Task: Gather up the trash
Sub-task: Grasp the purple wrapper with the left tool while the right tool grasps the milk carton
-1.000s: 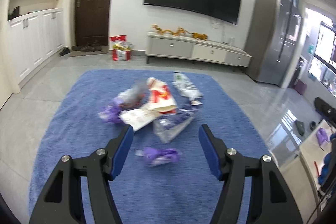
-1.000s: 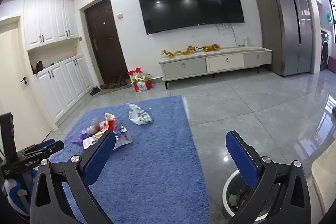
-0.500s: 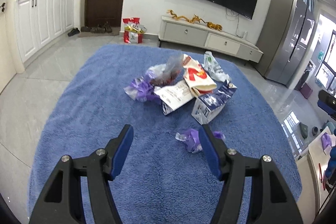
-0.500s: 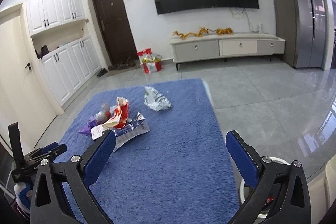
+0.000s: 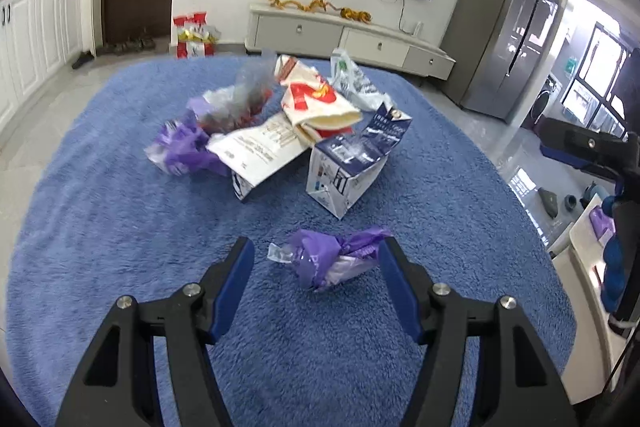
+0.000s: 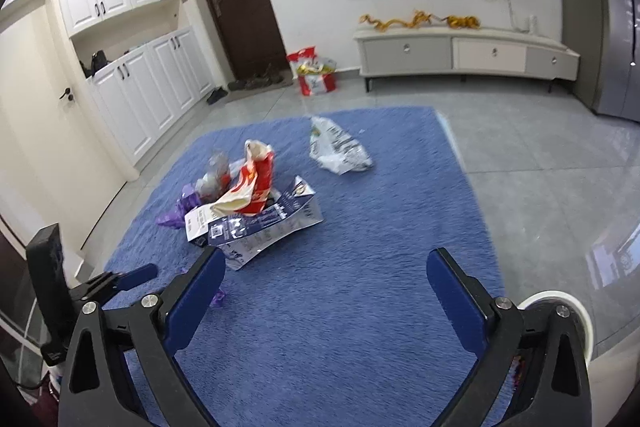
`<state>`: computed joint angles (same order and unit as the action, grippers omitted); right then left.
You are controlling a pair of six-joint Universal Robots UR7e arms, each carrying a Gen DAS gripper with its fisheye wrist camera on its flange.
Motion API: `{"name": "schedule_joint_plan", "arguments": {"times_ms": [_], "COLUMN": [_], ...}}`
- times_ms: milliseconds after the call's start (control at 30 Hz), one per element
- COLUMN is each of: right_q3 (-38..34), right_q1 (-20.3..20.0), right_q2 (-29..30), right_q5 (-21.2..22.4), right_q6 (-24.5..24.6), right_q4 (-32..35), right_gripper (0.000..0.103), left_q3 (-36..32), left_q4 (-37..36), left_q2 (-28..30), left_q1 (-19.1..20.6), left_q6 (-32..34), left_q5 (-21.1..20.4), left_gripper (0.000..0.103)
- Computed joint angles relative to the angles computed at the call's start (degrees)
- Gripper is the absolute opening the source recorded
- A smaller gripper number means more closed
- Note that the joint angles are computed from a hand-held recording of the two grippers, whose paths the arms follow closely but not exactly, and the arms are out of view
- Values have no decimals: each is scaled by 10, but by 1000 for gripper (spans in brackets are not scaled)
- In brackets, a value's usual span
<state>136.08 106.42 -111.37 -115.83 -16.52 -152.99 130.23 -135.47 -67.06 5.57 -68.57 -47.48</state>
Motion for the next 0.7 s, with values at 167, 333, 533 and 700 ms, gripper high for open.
{"name": "schedule_joint_plan", "arguments": {"times_ms": [167,333,533,700], "right_q3": [-16,-32,-50,-72], "right_q1": [-5,-18,-28,-15], "right_q2": [60,119,177,225], "right_q5": [20,48,77,64], "right_q6": [6,28,76,104], "right_q4": [0,0,1,1], "right_gripper": [97,92,87,86], "left_q3": [11,28,40,45], "left_q4": [-43,-83,-99,-108], "left_q2": [12,14,7,4], "left_q1": [25,30,23,20], "left_q6": [6,13,11,14], "left_q5": [-16,-26,-27,-30], "left_gripper": [63,63,62,62]}}
